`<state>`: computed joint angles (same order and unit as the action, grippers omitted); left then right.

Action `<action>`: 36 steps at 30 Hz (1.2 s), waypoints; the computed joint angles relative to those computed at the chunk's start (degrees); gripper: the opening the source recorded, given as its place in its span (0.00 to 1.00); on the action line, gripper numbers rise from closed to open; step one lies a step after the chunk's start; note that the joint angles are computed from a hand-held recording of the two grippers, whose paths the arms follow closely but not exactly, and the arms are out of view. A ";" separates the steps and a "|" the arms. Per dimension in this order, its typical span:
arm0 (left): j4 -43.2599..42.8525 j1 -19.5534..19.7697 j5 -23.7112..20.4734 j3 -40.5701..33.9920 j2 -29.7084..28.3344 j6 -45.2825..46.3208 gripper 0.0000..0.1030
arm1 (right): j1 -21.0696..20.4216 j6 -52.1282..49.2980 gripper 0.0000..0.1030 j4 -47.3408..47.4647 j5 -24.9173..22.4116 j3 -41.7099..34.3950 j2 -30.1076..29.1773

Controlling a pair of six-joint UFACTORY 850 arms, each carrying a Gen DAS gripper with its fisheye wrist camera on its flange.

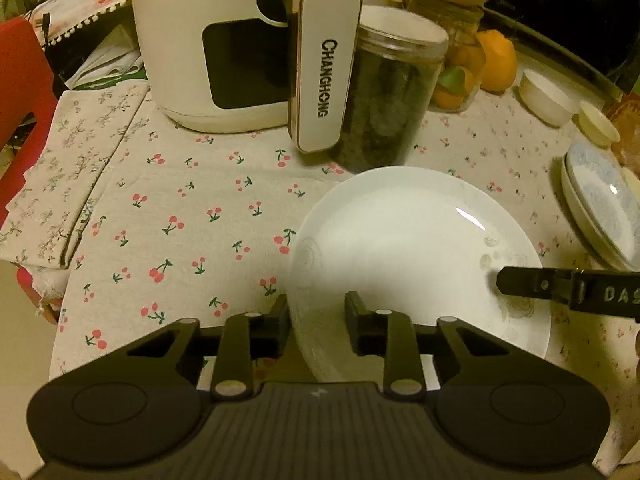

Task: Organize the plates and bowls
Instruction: 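Lift the white plate and carry it over the blue-patterned stack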

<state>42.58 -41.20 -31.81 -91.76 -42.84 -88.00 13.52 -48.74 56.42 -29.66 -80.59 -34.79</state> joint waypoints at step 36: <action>8.00 -2.52 -0.93 -14.71 -7.26 -1.73 0.18 | -7.43 -7.15 0.22 6.44 1.18 0.47 2.73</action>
<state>50.58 -43.72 -32.73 -106.46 -50.09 -89.72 6.08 -55.88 62.85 -28.48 -80.11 -32.06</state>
